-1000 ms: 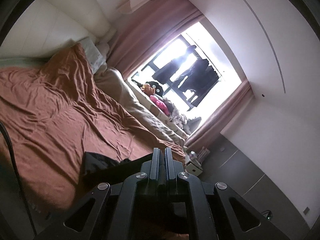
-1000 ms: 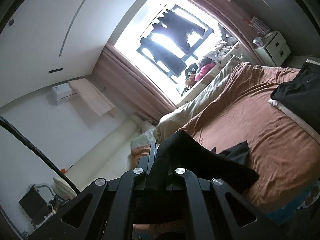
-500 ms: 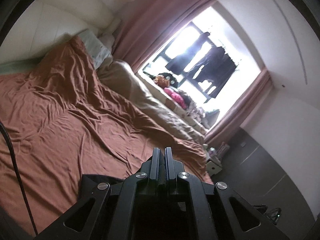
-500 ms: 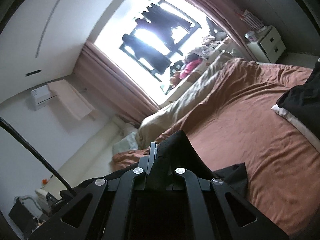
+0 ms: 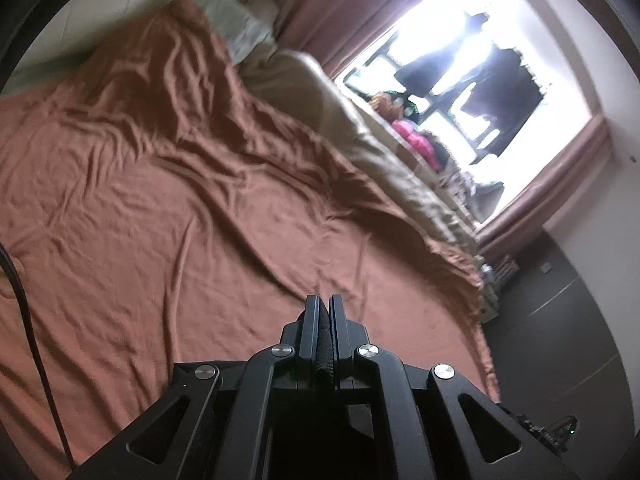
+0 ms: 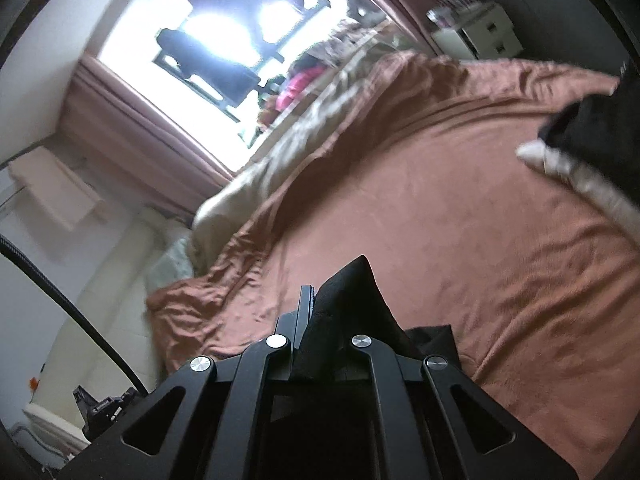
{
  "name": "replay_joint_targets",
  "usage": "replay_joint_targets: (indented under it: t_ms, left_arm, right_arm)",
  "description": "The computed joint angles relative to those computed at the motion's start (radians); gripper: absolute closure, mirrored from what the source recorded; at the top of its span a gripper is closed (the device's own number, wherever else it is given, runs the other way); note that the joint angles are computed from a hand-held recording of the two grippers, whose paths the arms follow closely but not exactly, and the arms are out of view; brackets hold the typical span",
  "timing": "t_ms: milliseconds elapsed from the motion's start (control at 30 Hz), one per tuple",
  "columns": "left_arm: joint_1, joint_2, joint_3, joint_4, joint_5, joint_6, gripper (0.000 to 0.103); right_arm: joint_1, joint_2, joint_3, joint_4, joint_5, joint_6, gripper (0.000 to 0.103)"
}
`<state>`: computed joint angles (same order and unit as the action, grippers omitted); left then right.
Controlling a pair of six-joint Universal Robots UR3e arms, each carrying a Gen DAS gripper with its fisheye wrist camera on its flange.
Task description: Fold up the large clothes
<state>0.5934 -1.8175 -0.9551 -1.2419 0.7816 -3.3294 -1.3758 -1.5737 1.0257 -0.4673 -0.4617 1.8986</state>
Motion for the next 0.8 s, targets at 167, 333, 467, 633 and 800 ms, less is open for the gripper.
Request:
replay_joint_targets:
  t_ms: [167, 333, 467, 633, 800]
  left_arm:
    - [-0.070, -0.095, 0.017, 0.014, 0.066, -0.003, 0.098]
    - [-0.092, -0.160, 0.057, -0.019, 0.073, -0.015, 0.061]
    - [-0.068, -0.100, -0.019, 0.040, 0.069, -0.033, 0.011]
    - [-0.019, 0.005, -0.078, -0.063, 0.074, 0.075, 0.011]
    - [0.045, 0.151, -0.212, -0.171, 0.094, 0.213, 0.011]
  right_arm:
    - [0.109, -0.016, 0.103, -0.286, -0.016, 0.266, 0.101]
    - [0.157, -0.037, 0.142, -0.560, -0.053, 0.509, 0.041]
    - [0.105, -0.054, 0.069, -0.455, -0.047, 0.449, 0.008]
    - [0.006, -0.017, -0.156, -0.111, -0.110, 0.232, 0.008]
    - [-0.129, -0.009, -0.259, 0.118, -0.202, 0.002, 0.008]
